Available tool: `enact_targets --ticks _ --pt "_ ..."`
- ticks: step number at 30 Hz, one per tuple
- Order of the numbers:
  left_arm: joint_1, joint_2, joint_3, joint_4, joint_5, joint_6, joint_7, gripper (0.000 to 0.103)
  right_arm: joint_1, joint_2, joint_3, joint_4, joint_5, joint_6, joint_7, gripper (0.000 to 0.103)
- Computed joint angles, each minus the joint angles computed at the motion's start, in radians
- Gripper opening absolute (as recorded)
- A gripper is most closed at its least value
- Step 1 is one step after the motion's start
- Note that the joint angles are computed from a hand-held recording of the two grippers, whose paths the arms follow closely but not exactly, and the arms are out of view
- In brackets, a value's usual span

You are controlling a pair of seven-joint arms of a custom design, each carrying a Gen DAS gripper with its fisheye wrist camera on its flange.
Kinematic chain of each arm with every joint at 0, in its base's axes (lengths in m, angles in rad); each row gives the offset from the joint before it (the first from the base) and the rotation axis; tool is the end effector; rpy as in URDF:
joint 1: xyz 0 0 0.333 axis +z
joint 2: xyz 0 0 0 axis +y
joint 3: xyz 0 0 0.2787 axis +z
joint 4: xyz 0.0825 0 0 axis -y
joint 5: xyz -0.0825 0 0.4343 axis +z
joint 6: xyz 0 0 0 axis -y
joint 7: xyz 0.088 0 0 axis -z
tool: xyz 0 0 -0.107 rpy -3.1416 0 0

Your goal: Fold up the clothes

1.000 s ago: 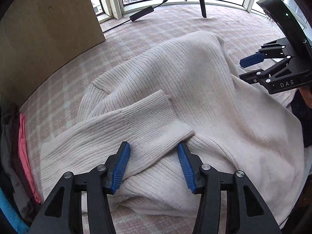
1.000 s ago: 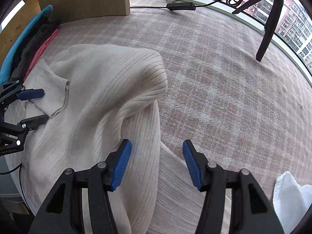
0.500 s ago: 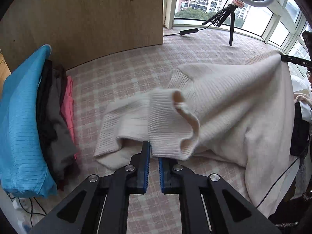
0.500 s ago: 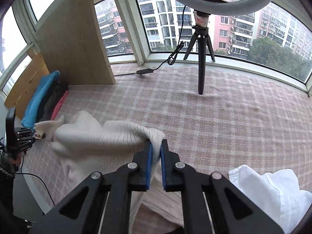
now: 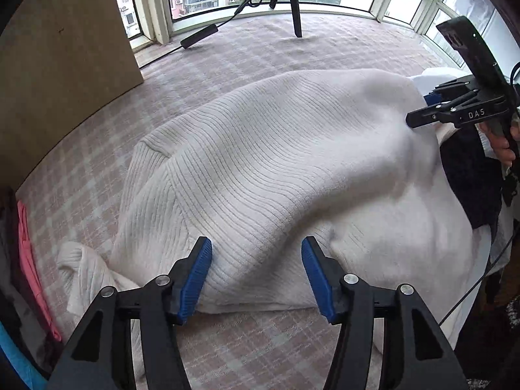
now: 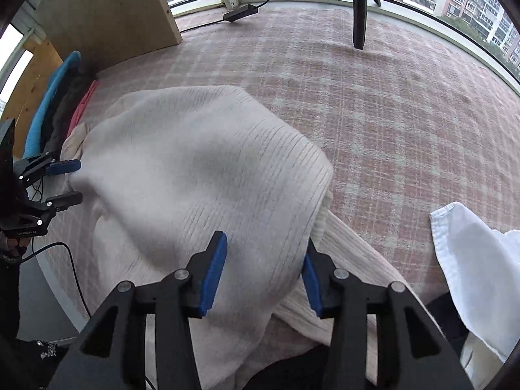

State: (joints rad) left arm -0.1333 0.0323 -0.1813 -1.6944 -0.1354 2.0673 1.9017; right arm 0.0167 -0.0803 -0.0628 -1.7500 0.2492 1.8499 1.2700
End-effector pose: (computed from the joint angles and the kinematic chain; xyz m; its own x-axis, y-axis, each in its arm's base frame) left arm 0.6182 -0.2072 0.5524 -0.5685 -0.8223 0.0244 -0.7733 0.5239 -0.3572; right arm 0.6064 -0.0096 0.5696 0.2243 -0.9561 -0.1886 -0.9552 -0.1774 -0.2368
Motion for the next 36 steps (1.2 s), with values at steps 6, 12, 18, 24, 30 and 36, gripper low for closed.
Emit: enact_targets --ticks 6,12,18,24,30,36 --pt "0.014 -0.009 0.006 -0.008 -0.033 -0.018 0.029 0.004 0.014 -0.053 0.007 -0.116 0.009 0.112 -0.006 0.014" --pt "0.043 -0.252 0.063 -0.158 -0.07 -0.066 0.059 0.003 0.042 -0.205 0.0 -0.217 0.15 0.072 -0.079 0.007" --pt "0.068 -0.402 0.112 -0.306 0.022 -0.238 0.047 0.013 0.091 -0.331 0.028 -0.29 0.117 -0.171 -0.158 0.02" --pt "0.068 -0.328 0.145 -0.203 -0.032 -0.163 0.032 0.029 0.055 -0.298 -0.03 -0.219 0.189 -0.154 -0.134 0.033" --pt "0.056 -0.021 0.083 0.121 -0.043 -0.111 0.074 0.074 0.029 -0.112 -0.002 -0.072 0.082 0.035 -0.164 0.053" --pt "0.08 0.26 0.021 0.385 -0.046 -0.309 0.023 0.042 0.015 0.015 -0.011 0.018 0.119 0.006 -0.23 0.053"
